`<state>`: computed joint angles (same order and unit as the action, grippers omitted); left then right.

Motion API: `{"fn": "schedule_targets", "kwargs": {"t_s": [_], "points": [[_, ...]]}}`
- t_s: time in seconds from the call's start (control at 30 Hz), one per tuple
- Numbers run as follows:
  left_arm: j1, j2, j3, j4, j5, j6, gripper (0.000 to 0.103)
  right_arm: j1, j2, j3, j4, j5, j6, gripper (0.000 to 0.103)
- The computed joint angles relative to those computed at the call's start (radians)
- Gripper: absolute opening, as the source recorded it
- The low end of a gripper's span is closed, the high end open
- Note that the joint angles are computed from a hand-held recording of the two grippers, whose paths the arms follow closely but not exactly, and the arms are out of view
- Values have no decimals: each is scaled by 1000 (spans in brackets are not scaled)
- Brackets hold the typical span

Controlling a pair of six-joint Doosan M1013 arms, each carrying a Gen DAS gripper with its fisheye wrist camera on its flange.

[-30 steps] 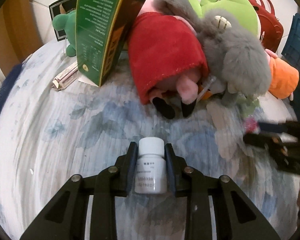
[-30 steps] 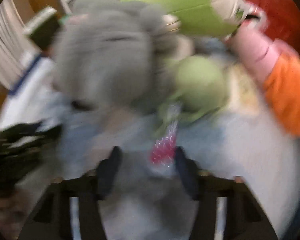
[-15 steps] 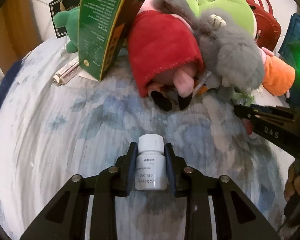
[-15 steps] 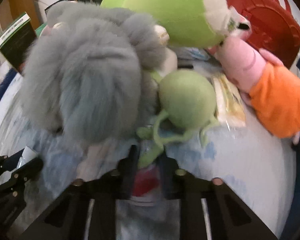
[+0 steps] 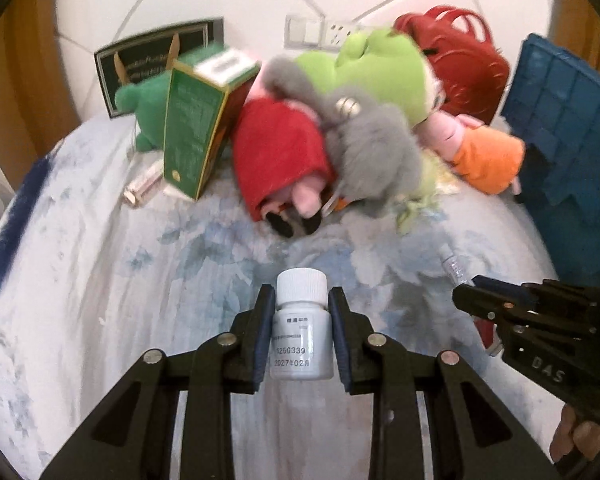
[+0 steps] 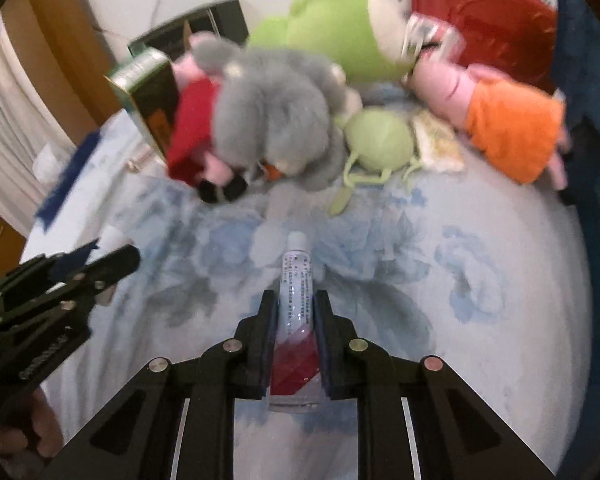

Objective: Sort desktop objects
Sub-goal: 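Carry the pill bottle and tube into the blue crate with both tools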

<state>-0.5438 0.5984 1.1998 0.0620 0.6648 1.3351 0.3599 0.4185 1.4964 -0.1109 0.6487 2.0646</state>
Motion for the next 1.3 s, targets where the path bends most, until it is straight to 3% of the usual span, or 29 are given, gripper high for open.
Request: {"fn": "schedule_targets", "kwargs": {"t_s": [0.07, 0.37, 0.57, 0.8, 0.93, 1.07, 1.23, 1.3], "points": [[-17, -33, 20, 6, -16, -2, 27, -1, -5, -36, -35, 10, 25, 18], [-49, -147, 65, -68, -141, 135, 27, 109, -177, 25, -488, 51, 448, 18], [-104, -194, 57, -181, -207, 276, 27, 176, -290, 69, -758, 177, 673, 18], [-223, -219, 23, -257, -272, 358, 27, 206, -454, 175, -947, 335, 819, 18], [-311, -207, -12, -139, -291, 233, 27, 167, -564, 261, -980, 364, 812, 18], [-401, -168, -82, 31, -243, 51, 27, 70, -664, 340, -934, 336, 728, 18], [-479, -106, -180, 174, -115, -89, 27, -72, -737, 402, -820, 263, 570, 18], [-503, -79, -220, 221, -66, -129, 27, -105, -748, 416, -806, 249, 535, 18]]}}
